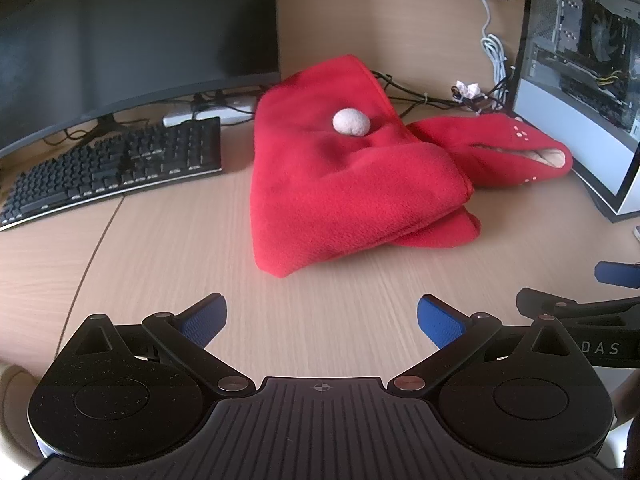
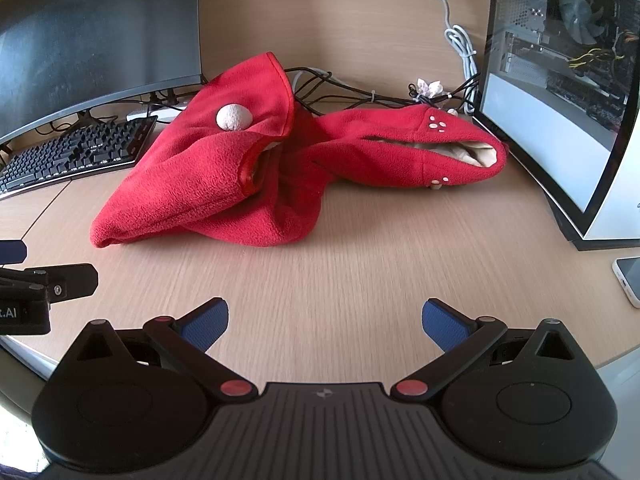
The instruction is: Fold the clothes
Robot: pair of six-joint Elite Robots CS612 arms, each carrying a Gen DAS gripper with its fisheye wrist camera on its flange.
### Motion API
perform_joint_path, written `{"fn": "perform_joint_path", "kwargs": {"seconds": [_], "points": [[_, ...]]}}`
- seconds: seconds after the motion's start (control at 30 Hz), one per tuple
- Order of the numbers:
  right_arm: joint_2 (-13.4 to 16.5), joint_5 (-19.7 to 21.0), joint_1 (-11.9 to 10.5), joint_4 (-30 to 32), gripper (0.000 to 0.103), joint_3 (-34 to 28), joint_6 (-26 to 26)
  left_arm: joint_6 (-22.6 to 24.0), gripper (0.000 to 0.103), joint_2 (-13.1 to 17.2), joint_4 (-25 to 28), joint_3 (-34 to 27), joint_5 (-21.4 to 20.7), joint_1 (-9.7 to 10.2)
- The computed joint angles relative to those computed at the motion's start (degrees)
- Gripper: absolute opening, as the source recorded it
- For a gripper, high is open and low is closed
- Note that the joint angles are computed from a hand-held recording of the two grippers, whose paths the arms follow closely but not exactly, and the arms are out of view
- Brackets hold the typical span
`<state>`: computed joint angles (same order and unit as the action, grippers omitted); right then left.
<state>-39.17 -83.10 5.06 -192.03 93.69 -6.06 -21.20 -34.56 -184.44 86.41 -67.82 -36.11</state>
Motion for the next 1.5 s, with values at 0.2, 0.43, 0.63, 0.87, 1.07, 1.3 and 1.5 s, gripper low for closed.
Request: {"fn": "perform_joint_path", "kwargs": {"seconds": [0.2,0.43,0.63,0.87,1.07,1.3,1.5], "points": [[0.1,0.0,-0.1,0.3,0.103,-0.3,0.1,0.1,0.103,0.2,0.2,-0.2,-0.2,0.11],[0.7,-1.6,-0.4,0.2,0.103,-1.8,-1.3,1.0,0.103,0.5,0.9,-1.0,-0.2,0.37],[1.9,-3.1,-0.9,1.0,0.103,-5.2,-3.1,5.5,0.103,1.5,1.1,-3.1,-0.4,0.72],[4.3,-2.2,-1.7,3.7,0.103,-11.4,-5.6,16.3,0.103,5.3,2.3,-10.1,1.9,0.57],[7.1,0.4,-2.2,6.4,0.103,-17.4,-8.4,36.1,0.103,10.8,3.7,-19.1,7.5,-0.61],[12.2,9.1,-2.7,12.4,0.103,-28.1,-11.6,25.2,0.103,13.1,5.0,-25.5,20.4,0.21],[18.3,12.2,-2.0,21.0,0.103,-39.8,-17.0,11.4,0.103,14.0,24.5,-30.4,31.0,1.36]]}}
